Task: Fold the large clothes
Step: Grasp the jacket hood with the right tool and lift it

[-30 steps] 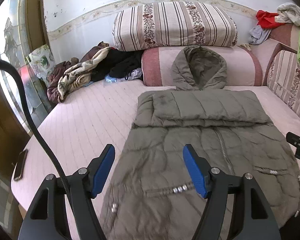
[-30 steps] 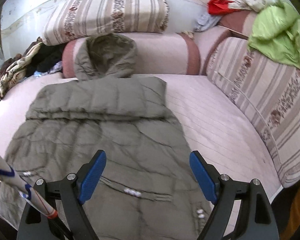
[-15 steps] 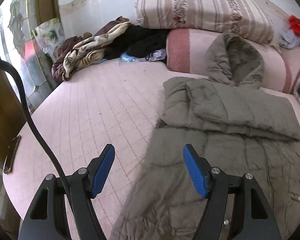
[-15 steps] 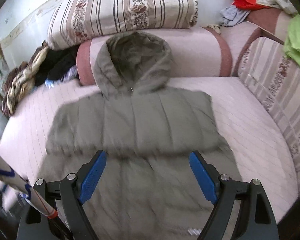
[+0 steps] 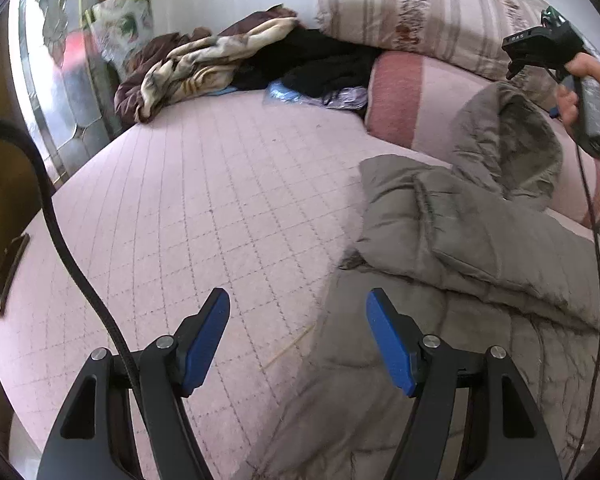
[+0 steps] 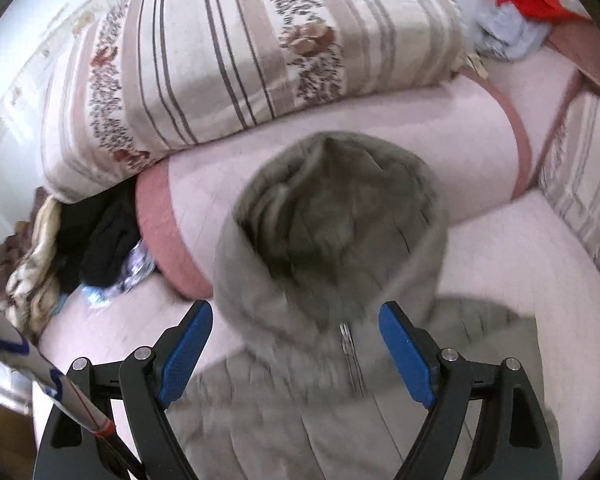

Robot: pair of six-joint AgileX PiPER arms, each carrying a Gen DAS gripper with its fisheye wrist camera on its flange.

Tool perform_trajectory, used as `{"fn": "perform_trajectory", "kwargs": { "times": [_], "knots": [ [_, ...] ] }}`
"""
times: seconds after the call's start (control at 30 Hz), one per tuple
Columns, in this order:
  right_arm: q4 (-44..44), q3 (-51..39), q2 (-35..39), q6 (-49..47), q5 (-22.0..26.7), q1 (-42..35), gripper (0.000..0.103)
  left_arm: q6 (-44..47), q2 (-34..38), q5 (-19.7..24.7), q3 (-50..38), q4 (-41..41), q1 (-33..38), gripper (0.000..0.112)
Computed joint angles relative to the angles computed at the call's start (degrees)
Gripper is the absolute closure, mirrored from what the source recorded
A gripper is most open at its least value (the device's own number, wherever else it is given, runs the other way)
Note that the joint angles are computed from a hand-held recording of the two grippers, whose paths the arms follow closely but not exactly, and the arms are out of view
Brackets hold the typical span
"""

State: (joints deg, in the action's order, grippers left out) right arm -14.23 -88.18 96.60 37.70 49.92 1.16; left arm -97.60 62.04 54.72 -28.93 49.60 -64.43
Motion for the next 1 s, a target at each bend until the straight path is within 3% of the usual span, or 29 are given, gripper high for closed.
{"fn": "perform_trajectory", "kwargs": {
  "times": [0.2,0.27,0.33,0.37,0.4,0.43,0.6,0.73,0.9,1.0],
  "knots": [
    [0.19,-15.85,14.27,2.99,2.36,-1.55,0.015,4.36,2.56,-8.28,1.02,-1.68,8.61,0.042],
    [0.31,-19.15,17.81,3.94,2.76,-2.47,0.015,4.53,4.00,-9.40,0.90,-1.73,8.83,0.042],
    [2.65,-20.43,19.50,2.86,2.42,-3.67,0.022,4.65,5.64,-9.80,0.44,-1.38,8.65,0.042],
    [4.16,-20.71,19.93,1.65,2.32,-4.33,0.043,4.49,6.59,-9.99,0.14,-1.21,8.57,0.042],
    [6.62,-19.76,19.55,-0.48,1.61,-5.10,0.081,4.22,7.29,-10.15,-0.06,-1.03,8.58,0.042],
    [10.12,-18.01,18.55,-3.67,0.32,-5.86,0.095,3.47,7.95,-9.90,-0.29,-0.80,8.16,0.042],
    [9.76,-3.31,5.92,-9.09,-5.33,-4.15,0.096,1.68,7.44,-7.20,-0.51,0.05,5.85,0.042],
    [13.71,14.78,-13.07,-17.55,-7.43,-3.01,0.097,2.28,5.16,-5.61,-0.19,-1.05,6.04,0.042],
    [13.29,35.98,-40.28,-17.78,-1.98,1.32,0.097,3.55,1.00,-3.83,0.98,-2.70,6.10,0.042],
    [5.64,47.61,-53.65,-5.04,2.57,12.33,0.097,4.08,-2.37,-2.43,1.69,-3.81,6.06,0.042]
  ]
}}
